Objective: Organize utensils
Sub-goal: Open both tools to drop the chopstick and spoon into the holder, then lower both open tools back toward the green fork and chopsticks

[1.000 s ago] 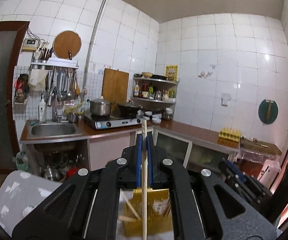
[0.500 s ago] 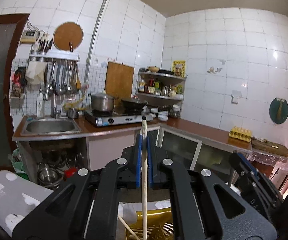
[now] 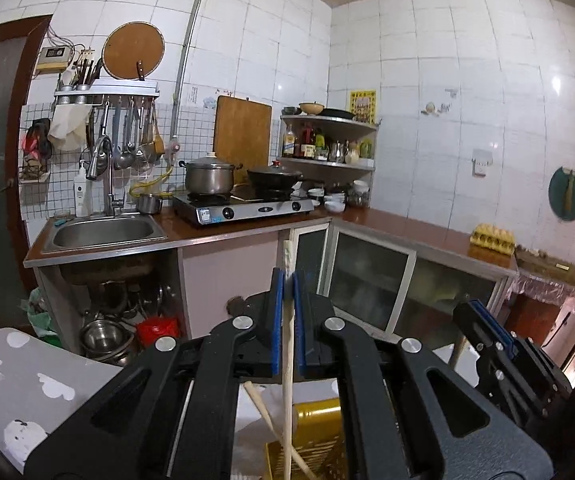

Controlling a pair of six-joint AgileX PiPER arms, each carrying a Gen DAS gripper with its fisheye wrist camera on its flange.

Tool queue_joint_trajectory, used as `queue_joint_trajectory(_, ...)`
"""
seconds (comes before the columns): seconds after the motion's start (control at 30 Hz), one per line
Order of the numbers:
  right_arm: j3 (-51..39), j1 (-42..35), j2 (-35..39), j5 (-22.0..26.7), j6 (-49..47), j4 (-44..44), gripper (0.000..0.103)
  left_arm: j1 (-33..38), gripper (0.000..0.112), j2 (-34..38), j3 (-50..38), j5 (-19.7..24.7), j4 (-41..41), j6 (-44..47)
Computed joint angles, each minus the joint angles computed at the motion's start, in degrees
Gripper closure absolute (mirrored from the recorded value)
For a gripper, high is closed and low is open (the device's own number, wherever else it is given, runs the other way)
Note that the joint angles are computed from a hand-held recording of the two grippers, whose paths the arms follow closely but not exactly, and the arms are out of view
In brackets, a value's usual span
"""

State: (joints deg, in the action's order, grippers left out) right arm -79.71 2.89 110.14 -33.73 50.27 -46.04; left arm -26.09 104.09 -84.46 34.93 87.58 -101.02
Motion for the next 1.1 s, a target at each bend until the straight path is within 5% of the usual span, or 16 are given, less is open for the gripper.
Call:
queue_joint_trajectory(0.13,1.6,-1.07,-2.04,1.66,5.51,-7.39,0.091,-0.21,0.091,-1.74,0.54,-0.11,-6.19,5.65)
queue_joint_trajectory(0.2,4.37,-2.17,-4.81,2.84,7.2,-10.18,0.072,-0.3,0.078,-3.96,2.14,0.09,-8.55,6.77)
queue_joint_trajectory(0.23,5.81,-2.89,-6.49,3.77,9.33,-12.33,0.051,-0.43,0.068,-5.91,3.96,0.23,-9.1,6.38)
queue_joint_trajectory(0.5,17.73,-8.32,-20.82,8.23,25.61,-32.19,0.04,-8.61,0.014,-23.22,22.02,10.64,-6.13,1.24)
queue_joint_trajectory(0.57,21.67,-9.44,-24.82,8.83,27.59,-35.12,0.031,-10.87,0.014,-26.76,25.69,12.34,-7.36,1.92)
queue_joint_trajectory(0.8,31.71,-12.68,-33.16,8.11,40.1,-47.9,0.03,-18.52,0.014,-35.25,37.38,18.23,-12.42,-0.15)
queue_joint_trajectory(1.1,42.44,-7.32,-33.13,15.89,31.7,-41.49,0.031,-15.74,0.014,-32.56,47.39,11.77,-16.91,-7.84)
